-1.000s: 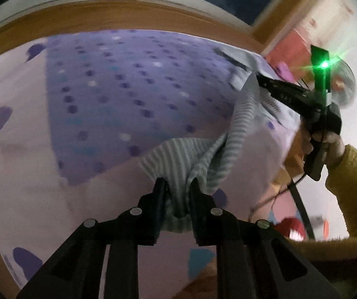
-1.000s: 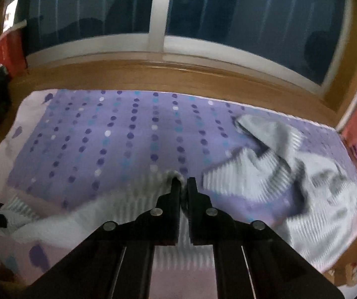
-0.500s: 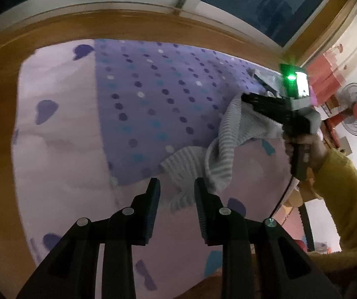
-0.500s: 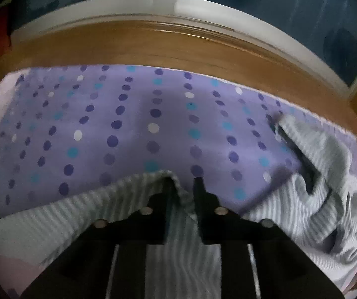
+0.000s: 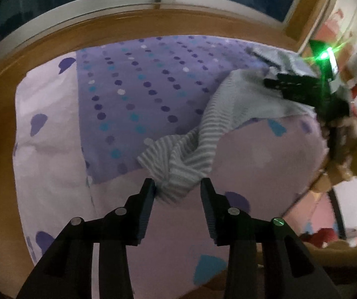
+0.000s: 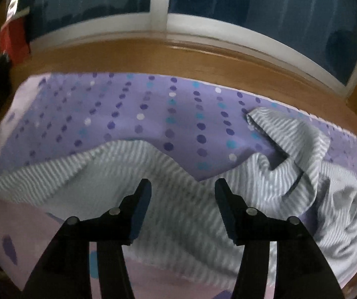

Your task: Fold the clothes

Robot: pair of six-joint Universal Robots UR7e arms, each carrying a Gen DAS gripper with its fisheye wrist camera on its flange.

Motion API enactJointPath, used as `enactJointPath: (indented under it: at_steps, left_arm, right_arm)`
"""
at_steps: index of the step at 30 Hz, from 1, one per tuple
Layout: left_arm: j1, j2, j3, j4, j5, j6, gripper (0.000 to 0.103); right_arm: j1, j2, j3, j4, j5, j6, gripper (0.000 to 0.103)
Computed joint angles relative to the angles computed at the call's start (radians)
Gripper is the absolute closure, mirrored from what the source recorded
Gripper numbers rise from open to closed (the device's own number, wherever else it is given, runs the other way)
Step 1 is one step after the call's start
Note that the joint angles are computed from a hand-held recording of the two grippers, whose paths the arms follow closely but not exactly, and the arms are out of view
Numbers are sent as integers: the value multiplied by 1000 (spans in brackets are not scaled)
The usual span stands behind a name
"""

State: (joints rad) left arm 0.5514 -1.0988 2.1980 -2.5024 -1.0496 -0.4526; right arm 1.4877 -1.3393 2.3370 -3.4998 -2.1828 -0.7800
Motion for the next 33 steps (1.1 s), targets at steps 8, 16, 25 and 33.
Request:
enactJointPath:
  at_steps: [8,16,25,33]
  left_arm:
    - [-11,-37,15,56,53,-85,65]
    - [-14,32,-8,55,77,-75,64]
    - [40,-31,-2,-93,-18,-2,93]
    - [117,-234,-3,6,-177,48,93]
  right_arm:
    - [-6,38,-77,157,-5,-87,50]
    - [-38,-6,-85,239,85,1,50]
    - [-2,-88,-19,176,150,61,99]
    - [178,-351,217,55,95,138,99]
